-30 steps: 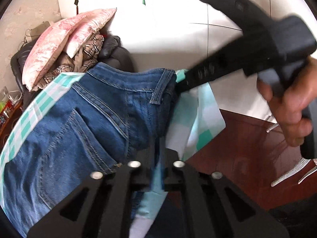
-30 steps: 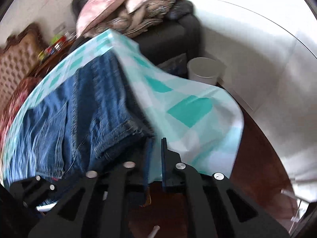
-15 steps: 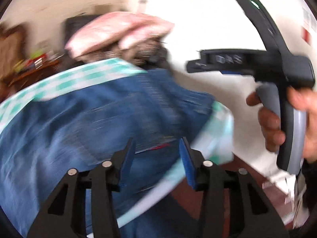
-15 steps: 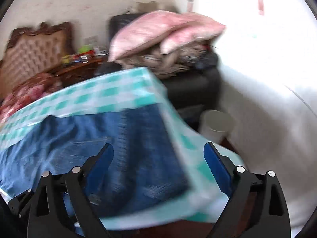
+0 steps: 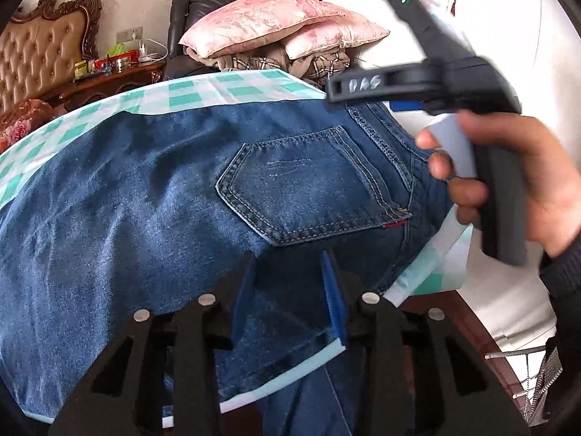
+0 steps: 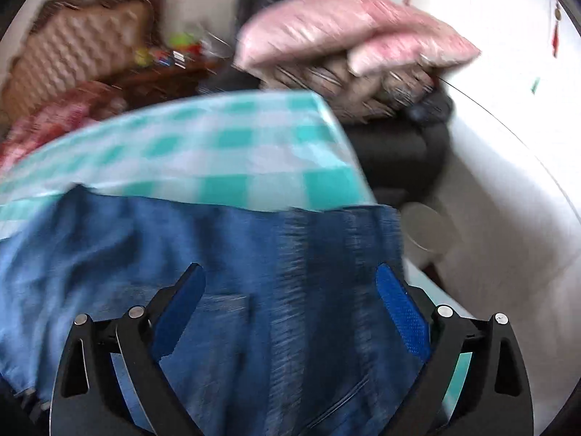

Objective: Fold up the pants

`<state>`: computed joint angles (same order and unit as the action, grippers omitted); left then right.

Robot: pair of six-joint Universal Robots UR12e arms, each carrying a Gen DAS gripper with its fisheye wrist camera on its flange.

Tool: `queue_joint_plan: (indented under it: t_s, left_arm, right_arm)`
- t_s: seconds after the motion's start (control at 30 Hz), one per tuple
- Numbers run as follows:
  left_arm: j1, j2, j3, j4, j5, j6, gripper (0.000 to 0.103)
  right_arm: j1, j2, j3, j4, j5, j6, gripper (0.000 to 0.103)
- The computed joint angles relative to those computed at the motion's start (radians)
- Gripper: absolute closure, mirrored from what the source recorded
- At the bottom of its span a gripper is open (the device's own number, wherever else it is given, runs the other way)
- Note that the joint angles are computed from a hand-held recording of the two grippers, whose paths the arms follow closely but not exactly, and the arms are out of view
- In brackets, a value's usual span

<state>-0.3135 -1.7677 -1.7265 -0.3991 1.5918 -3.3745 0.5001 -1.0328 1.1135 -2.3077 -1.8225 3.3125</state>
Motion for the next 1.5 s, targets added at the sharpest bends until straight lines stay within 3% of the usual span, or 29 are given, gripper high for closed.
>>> queue_joint_plan:
  t_s: [0.07,0.13,0.17,0.2,0.23,0.27,0.3,0.4,0.47,0.53,0.6,0.63,0.7,0.77,0.87,0.93,1.03,1.17,1.3,1.37,1.4,1.5]
  left_arm:
    - [-0.002,-0.006,0.014,-0.015,0.004,-0.012,0.057]
    - [-0.004,-0.005,0.016,-0.023,-0.003,-0.019,0.045]
    - [-0.01,-0.008,0.024,-0.041,0.019,-0.025,0.013]
    - [-0.013,-0.009,0.032,-0.067,0.024,-0.035,0.002]
    - [-0.016,-0.009,0.031,-0.07,0.024,-0.04,0.002]
    - [-0.019,-0.007,0.026,-0.056,0.028,-0.022,0.004]
    - [-0.017,0.0,0.016,-0.016,0.009,0.01,0.013]
    - [-0.023,-0.007,0.036,0.086,0.071,0.036,0.014]
    - [-0.009,-0.028,0.081,0.092,0.081,0.027,0.014]
    - [0.005,-0.078,0.178,0.002,0.12,0.041,0.018]
    - [0.035,-0.144,0.29,-0.132,0.055,0.039,0.041]
    - [0.048,-0.174,0.339,-0.199,0.017,0.036,0.046]
    - [0.07,-0.233,0.423,-0.307,-0.067,0.036,0.066]
    - [0.078,-0.287,0.495,-0.382,-0.08,0.053,0.069]
    - [0.078,-0.314,0.538,-0.388,-0.065,0.102,0.068]
    - [0.087,-0.296,0.512,-0.345,-0.068,0.053,0.069]
    - [0.093,-0.231,0.417,-0.277,-0.133,0.034,0.07]
    - [0.05,-0.143,0.278,-0.271,-0.156,0.113,0.07]
    - [-0.018,-0.062,0.128,-0.13,0.014,0.154,0.07]
    - [-0.024,-0.022,0.08,-0.13,0.0,0.179,0.069]
    - [-0.024,-0.002,0.048,-0.091,-0.003,0.17,0.068]
    - [0.006,0.039,0.004,-0.115,-0.085,0.116,0.067]
  right_arm:
    - [-0.013,0.017,-0.03,0.106,-0.02,0.051,0.012]
    - [-0.035,0.007,0.001,0.099,0.049,0.119,0.008]
    - [-0.031,0.007,0.01,0.083,0.03,0.112,0.005]
    - [-0.028,0.008,0.01,0.08,0.016,0.111,0.006]
    - [-0.026,0.009,0.007,0.084,0.012,0.115,0.006]
    - [-0.027,0.008,0.007,0.086,0.016,0.121,0.005]
    - [-0.03,0.005,0.011,0.084,0.027,0.124,0.005]
    - [-0.031,0.002,0.015,0.082,0.031,0.123,0.005]
    - [-0.032,0.002,0.016,0.081,0.033,0.123,0.004]
    - [-0.031,0.001,0.018,0.081,0.03,0.124,0.004]
    - [-0.031,0.004,0.015,0.08,0.029,0.124,0.005]
    - [-0.031,0.003,0.016,0.08,0.03,0.124,0.005]
    - [-0.031,0.008,0.012,0.08,0.03,0.123,0.005]
    - [-0.031,0.007,0.012,0.08,0.029,0.124,0.004]
    - [-0.031,0.007,0.015,0.078,0.03,0.128,0.004]
    - [-0.032,0.006,0.014,0.079,0.035,0.131,0.004]
    - [-0.031,0.005,0.015,0.079,0.035,0.133,0.004]
    - [-0.032,0.005,0.015,0.079,0.037,0.132,0.004]
    - [-0.033,0.005,0.016,0.079,0.036,0.133,0.004]
    - [-0.032,0.006,0.013,0.082,0.034,0.135,0.004]
    - [-0.032,0.007,0.008,0.092,0.031,0.139,0.005]
    - [-0.021,0.001,-0.006,0.128,-0.005,0.168,0.011]
